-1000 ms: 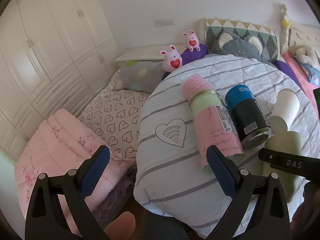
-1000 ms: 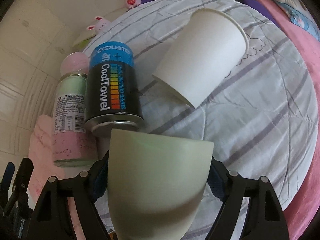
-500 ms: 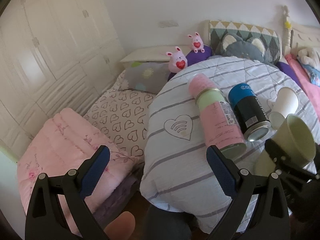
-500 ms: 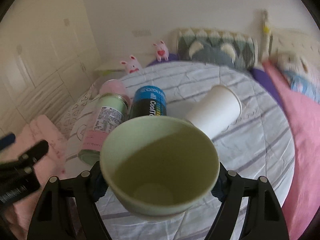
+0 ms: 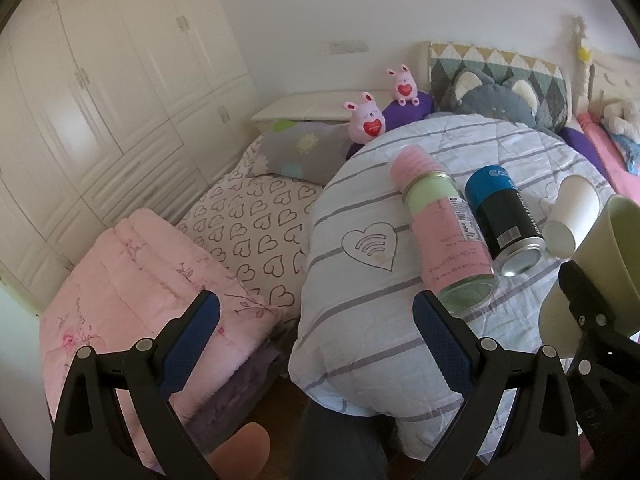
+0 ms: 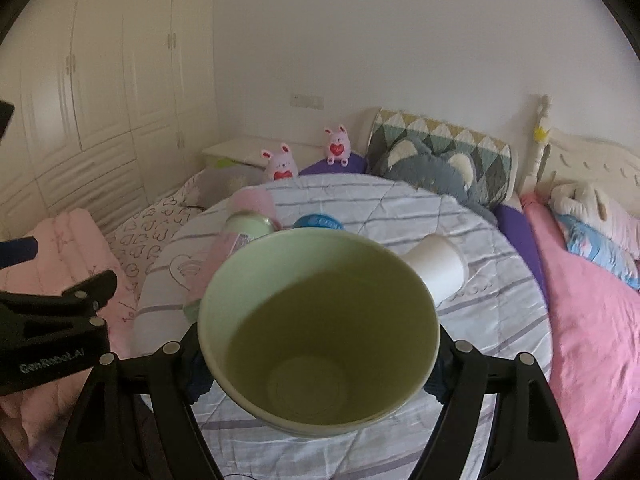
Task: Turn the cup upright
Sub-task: 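Lower the upright green cup onto the table and open the right gripper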
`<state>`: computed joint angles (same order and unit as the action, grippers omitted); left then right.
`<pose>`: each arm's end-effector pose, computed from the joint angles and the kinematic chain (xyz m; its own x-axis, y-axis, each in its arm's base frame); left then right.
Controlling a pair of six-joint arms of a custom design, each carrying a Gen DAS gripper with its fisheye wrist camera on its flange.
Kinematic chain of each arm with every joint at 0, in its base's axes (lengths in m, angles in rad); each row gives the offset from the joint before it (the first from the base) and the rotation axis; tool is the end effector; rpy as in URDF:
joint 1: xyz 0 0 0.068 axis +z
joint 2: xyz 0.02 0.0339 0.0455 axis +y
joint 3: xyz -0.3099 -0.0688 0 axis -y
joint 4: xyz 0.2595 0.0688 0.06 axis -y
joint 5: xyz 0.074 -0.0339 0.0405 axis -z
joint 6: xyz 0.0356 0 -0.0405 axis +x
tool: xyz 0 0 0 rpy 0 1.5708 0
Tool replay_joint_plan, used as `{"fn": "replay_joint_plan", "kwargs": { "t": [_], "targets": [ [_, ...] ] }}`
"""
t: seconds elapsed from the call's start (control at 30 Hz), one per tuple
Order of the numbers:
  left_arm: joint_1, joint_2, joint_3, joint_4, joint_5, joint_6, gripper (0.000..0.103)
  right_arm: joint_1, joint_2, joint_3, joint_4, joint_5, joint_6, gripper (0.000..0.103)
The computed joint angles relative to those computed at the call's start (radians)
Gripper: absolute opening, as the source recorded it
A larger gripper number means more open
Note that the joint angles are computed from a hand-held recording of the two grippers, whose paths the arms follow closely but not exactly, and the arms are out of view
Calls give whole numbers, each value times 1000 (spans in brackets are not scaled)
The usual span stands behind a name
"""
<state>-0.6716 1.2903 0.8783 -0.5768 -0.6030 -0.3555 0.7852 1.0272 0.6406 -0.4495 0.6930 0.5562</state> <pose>0.2105 -0.1415 0.2760 -0.7065 0.1954 -0.6802 0.0241 0.9672 0.2528 0.1509 0.1187 0.2612 -0.5729 0.0016 -0.8196 0.0724 0.9962 -0.0487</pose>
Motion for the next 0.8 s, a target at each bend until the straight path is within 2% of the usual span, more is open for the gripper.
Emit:
{"fn": "replay_joint_plan", "kwargs": {
  "t": [0.13,0.27,0.47,0.6,0.8],
  "targets": [
    [-8,-8,-6,-5,11,-9,99,-29,18,-36,45,-31,-16,80],
    [-20,-13,-8,-20,2,-20,99,-64,80,-103,146,-85,-30,80],
    [-31,-25,-10,-41,-18,-32,99,9,92,-209,365,31,-57,81],
    [-53,-44,-18,-70,-52,-45,99,47,108,-266,476,89,-24,83],
    [-90,-69,-17,-124,-90,-88,99,95,108,-305,539,154,-9,84]
  ]
}}
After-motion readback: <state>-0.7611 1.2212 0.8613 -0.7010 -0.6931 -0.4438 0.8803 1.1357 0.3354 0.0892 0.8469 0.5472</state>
